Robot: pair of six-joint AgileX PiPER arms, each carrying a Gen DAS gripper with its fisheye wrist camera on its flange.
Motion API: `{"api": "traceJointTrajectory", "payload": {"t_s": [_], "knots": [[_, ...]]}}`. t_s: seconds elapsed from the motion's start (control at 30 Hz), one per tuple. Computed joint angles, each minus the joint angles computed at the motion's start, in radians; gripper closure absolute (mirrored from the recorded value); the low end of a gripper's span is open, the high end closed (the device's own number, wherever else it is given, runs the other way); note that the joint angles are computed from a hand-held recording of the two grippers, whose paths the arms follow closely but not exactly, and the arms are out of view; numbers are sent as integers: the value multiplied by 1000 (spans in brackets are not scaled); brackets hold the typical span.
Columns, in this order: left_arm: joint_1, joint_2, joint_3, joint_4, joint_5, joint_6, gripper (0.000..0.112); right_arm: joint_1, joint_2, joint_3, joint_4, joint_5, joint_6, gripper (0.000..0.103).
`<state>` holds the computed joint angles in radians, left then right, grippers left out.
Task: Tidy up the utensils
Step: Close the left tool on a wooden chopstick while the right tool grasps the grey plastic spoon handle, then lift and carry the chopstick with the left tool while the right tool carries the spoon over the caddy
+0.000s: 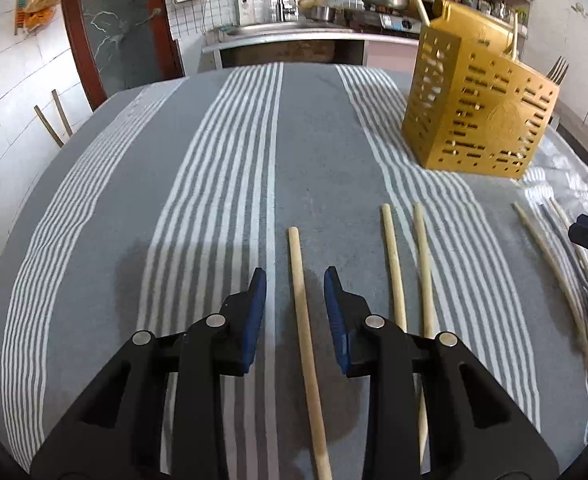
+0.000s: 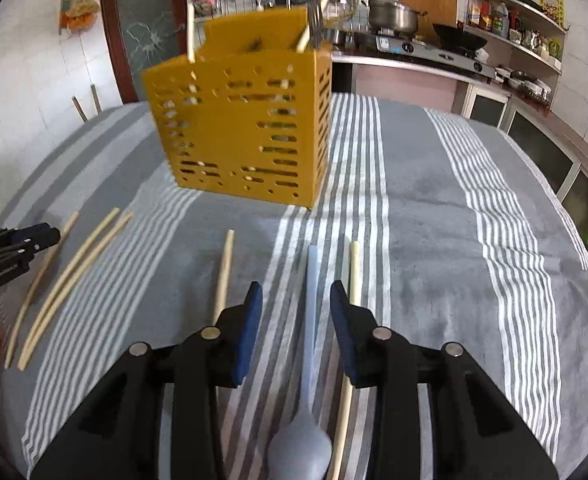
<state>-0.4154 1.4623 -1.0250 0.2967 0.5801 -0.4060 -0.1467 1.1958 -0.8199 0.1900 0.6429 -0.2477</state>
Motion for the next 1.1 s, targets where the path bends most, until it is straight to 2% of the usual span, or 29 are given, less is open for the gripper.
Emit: {"api": "traceJointTrajectory", "payload": {"t_s": [0.2,0.47,0.53,0.7,0.73,0.77,0.97,1.1], "knots": [[11,71,-69,-24,38,35,83,21,109,-58,-65,1,76,68],[23,118,-110,-76,63,92,84,77,160,-92,-178,36,190,69],[33,122,-111,-96,60,114,85,72,165,-103,-160,49,175,75],[36,131,-120,-101,67,119,96,67,168,-103,-119,53,140,89],[31,131,-121,-92,69,115,99,63,171,-109,-106,56,131,95],[29,133,-124,-94,69,122,107,59,172,-111,-96,59,123,96],[43,124,-131,-151,71,158,108,1,190,-132,3,66,1,96],[48,105,-137,-163,77,164,108,-38,154,-138,68,72,-57,96]]}}
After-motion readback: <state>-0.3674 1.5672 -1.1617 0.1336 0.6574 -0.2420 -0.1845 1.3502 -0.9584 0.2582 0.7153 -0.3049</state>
